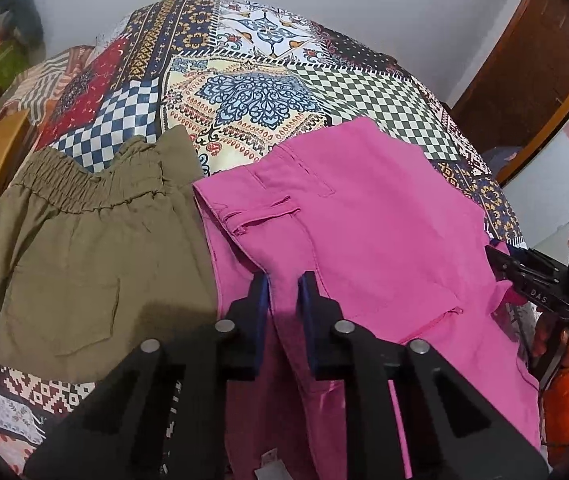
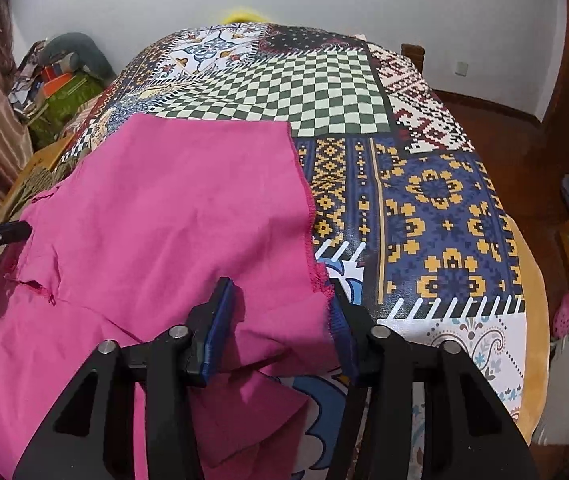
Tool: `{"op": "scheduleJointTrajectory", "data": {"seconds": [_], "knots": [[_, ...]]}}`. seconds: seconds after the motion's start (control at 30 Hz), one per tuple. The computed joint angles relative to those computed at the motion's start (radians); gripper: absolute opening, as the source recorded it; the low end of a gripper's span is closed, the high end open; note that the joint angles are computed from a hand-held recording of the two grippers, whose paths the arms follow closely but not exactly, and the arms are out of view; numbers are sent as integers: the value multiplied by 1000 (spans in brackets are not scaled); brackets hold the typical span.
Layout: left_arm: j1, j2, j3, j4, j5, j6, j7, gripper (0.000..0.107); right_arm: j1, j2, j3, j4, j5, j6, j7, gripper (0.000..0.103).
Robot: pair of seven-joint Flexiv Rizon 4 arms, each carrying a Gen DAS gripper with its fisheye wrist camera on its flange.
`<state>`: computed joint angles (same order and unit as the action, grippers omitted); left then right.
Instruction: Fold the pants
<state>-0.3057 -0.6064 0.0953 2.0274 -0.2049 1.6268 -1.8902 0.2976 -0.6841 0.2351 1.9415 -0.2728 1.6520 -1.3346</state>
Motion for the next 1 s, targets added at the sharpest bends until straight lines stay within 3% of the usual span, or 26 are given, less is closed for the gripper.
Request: {"op": "scheduleJointTrajectory", "data": {"seconds": [0.07,0.17,0.3,0.37,0.43,0.53,0.6,0.73,0.8,0.9,1.0], "knots": [[-70,-6,76,-19,11,-17,-16,11,9,0,-10,4,-1,8,-2,22],[-173,-19,194,-60,47,-57,-47,8,54,9,-58,16,-5,20,2,15],[-278,-36,324,-111,120,-85,-105,8,140,21,-156,37,-21,31,-1,11],[-300,-45,359,-135,154,-111,-127,8,136,21,-155,37,-24,25,-4,11],[-292,-54,361,-153,178,-144,-140,8,119,18,-137,31,-23,11,-2,11],[-215,-57,287,-154,189,-171,-136,8,105,18,-123,27,-19,1,3,10],[-142,-49,211,-129,189,-140,-128,9,105,19,-121,26,-19,-7,7,11],[-94,-15,156,-105,185,-145,-124,10,94,18,-107,18,-20,-25,8,11],[-109,2,174,-98,200,-147,-139,11,105,25,-120,21,-22,-31,13,11],[-176,25,259,-107,255,-188,-194,11,104,43,-120,25,-25,-54,16,16],[-161,54,259,-96,294,-189,-226,15,73,63,-87,26,-21,-74,8,22]]}}
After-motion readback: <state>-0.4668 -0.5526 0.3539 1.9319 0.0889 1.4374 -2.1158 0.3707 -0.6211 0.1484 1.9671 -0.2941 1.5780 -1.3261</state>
